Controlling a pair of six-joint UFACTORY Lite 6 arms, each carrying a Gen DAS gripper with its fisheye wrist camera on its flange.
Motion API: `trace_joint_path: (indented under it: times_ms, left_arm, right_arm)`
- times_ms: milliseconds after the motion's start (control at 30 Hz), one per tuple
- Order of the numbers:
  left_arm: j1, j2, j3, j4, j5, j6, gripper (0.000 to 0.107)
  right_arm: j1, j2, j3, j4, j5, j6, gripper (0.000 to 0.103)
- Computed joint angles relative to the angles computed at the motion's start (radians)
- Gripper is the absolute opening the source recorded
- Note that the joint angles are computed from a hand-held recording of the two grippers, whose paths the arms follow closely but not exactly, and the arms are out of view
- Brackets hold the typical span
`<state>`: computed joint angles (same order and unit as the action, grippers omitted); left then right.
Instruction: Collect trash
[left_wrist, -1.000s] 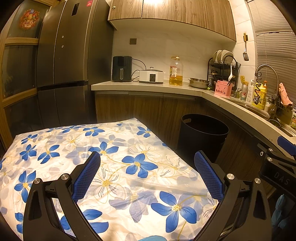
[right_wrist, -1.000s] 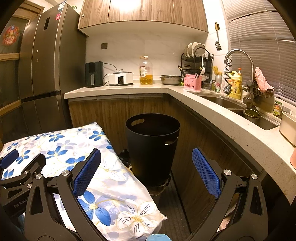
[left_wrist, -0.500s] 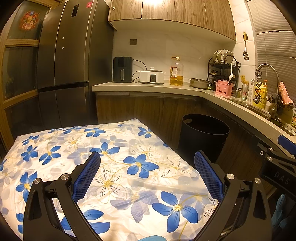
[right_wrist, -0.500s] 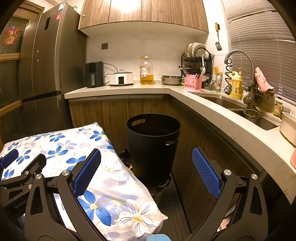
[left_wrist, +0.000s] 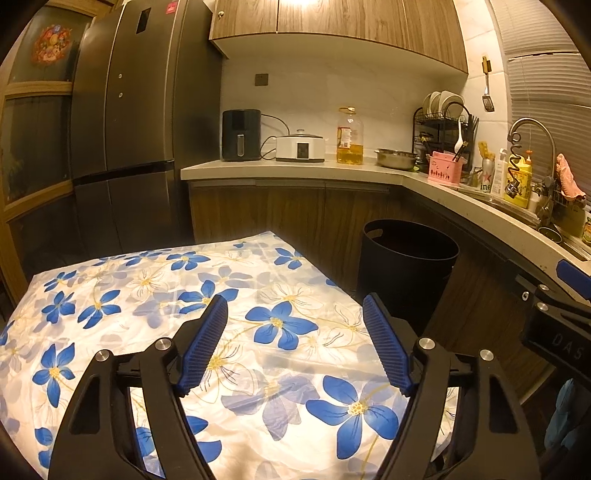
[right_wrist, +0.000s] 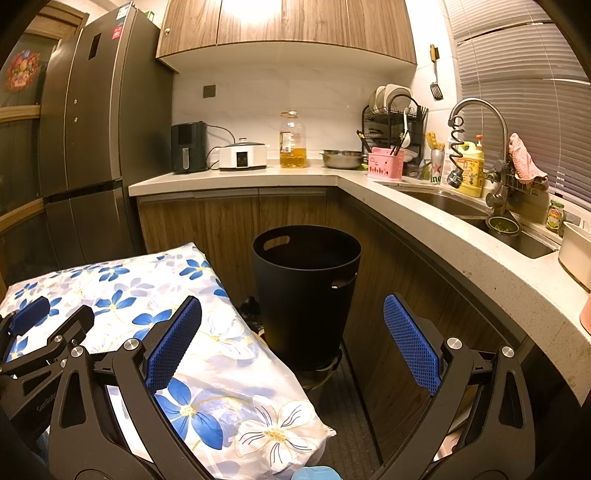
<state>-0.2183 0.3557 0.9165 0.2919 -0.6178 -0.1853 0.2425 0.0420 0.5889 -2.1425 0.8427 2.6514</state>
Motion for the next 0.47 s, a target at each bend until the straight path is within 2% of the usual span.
trace_joint_path:
  times_ms: [133, 233, 300, 333, 467]
  left_arm:
    - [-0.01, -0.001, -0.007, -0.029, -0.004, 0.031, 0.074]
    - [-0.014, -0.006, -0.017, -0.057, -0.013, 0.049, 0.088]
    - [-0.019, -0.014, -0.031, -0.082, -0.023, 0.062, 0.091]
    - [-0.02, -0.017, -0.036, -0.094, -0.024, 0.066, 0.095]
    - [0.002, -0.021, -0.039, -0.051, -0.032, 0.006, 0.097]
  right_arm:
    - [0.006, 0.006, 0.004, 0.006, 0.0, 0.001, 0.098]
    - [0.007, 0.006, 0.002, 0.003, 0.002, 0.006, 0.098]
    - [0.009, 0.008, 0.003, 0.007, 0.004, 0.004, 0.098]
    - [0.008, 0.007, 0.003, 0.006, 0.002, 0.006, 0.098]
    - [0.01, 0.009, 0.003, 0.007, 0.004, 0.007, 0.098]
